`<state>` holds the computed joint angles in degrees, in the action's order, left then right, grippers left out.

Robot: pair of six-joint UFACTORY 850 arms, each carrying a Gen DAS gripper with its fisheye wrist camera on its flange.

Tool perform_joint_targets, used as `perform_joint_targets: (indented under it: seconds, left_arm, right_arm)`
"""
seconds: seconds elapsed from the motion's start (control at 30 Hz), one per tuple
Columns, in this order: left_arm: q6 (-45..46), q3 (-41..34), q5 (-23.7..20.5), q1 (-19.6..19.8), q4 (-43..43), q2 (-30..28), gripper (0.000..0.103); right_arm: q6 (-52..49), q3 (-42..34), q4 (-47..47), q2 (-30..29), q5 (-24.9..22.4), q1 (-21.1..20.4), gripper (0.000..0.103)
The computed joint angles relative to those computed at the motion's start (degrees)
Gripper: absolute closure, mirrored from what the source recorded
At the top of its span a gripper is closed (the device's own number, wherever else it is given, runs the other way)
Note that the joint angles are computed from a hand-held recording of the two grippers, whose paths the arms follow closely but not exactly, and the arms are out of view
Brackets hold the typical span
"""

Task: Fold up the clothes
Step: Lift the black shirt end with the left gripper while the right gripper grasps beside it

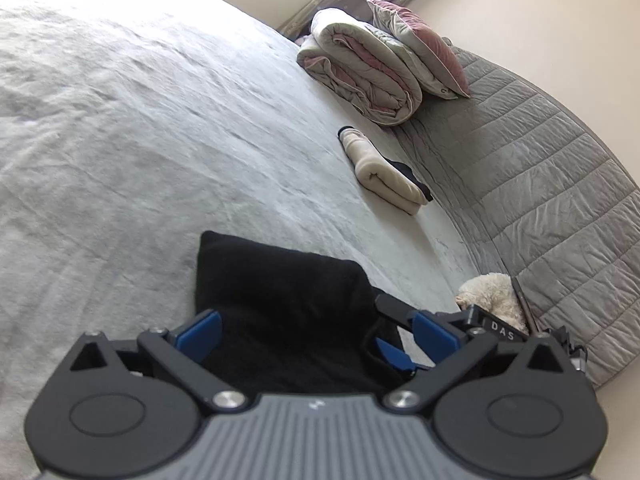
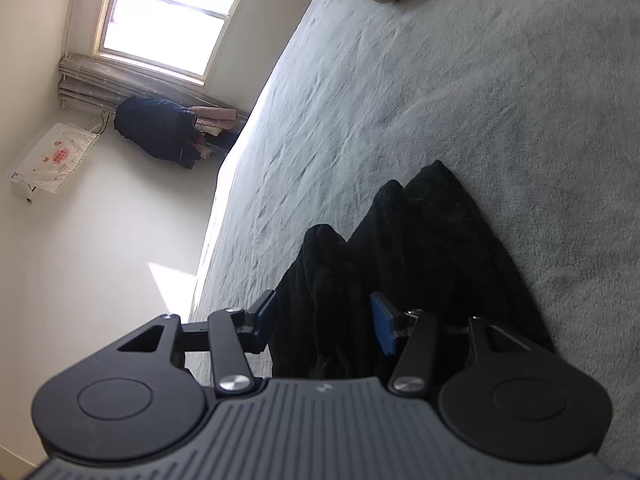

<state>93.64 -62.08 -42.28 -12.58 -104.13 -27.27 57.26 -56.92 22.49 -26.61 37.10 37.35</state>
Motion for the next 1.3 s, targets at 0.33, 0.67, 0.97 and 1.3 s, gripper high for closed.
perform_joint_targets:
  seconds: [0.33,0.67,0.97,1.3]
  left_arm:
    - [26.4,4.8,2.9,0.3,-22.8,-1.1,0.001]
    - [31.4,5.9,1.6,-0.1,-25.9,-0.8,0.001]
    - [41.3,9.3,-9.7,0.2,-32.2,-0.3,0.006]
    - [47.4,9.8,-17.3,-1.6,-25.7,-0.9,0.008]
  right_arm:
    - [-51.1,-8.2,31.2,-3.8,-3.4,5.7,0.048]
    - [-80.0,-13.8,44.9,-9.0,1.7,7.7,0.07]
    - [-76.1,-10.3,43.7,-6.5,9.6,9.3,0.093]
    - [-73.5,-6.1,45.2,-3.8,13.2,9.2,0.093]
